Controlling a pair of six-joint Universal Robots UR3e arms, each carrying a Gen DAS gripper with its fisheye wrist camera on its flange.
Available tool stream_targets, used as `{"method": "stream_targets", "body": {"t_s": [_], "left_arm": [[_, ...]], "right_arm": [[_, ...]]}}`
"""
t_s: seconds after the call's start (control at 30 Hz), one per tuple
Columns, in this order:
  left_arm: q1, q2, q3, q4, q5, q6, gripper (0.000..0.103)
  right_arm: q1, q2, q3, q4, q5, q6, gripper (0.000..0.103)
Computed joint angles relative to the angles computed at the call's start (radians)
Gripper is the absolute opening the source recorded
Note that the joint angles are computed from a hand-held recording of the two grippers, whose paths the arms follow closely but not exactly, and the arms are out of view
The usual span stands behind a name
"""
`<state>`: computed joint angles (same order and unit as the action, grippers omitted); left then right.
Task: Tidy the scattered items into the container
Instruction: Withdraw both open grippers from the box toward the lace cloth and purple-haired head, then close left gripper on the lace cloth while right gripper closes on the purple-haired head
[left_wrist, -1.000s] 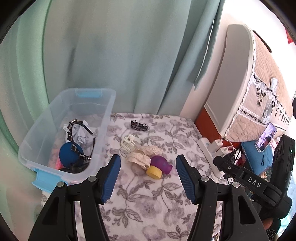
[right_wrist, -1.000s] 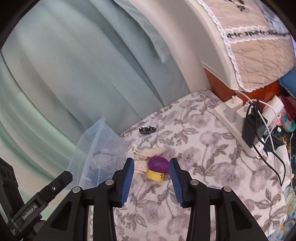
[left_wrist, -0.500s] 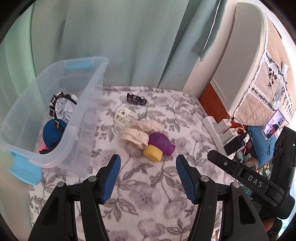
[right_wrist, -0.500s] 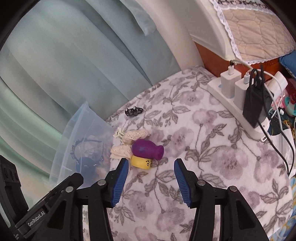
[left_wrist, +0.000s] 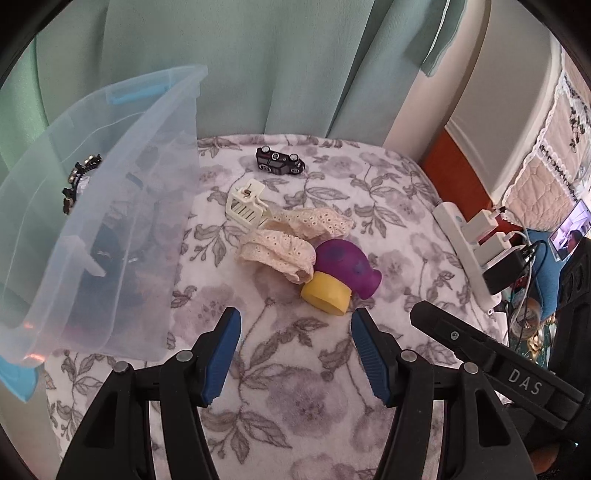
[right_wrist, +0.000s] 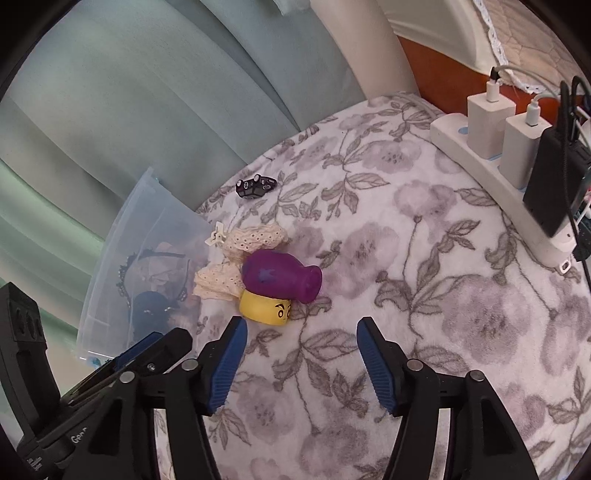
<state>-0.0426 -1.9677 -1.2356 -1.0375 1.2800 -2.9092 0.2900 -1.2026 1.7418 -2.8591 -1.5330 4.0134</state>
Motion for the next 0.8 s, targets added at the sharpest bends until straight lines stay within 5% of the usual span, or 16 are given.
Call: {"method": "stream_targets", "body": {"t_s": [0.23,0.8], "left_arm": [[0.011,-0.095,0.062,0.015,-0.016,-0.037,0.063],[-0.010,-0.256,0.152,0.194,0.010,-0.137,0.060]], "right_arm": [[-0.019,0.078,-0.043,-0.031,0.039,0.009,0.076],[-0.066,0.264,-0.194,-0.110,0.130,0.090,0.076]]}}
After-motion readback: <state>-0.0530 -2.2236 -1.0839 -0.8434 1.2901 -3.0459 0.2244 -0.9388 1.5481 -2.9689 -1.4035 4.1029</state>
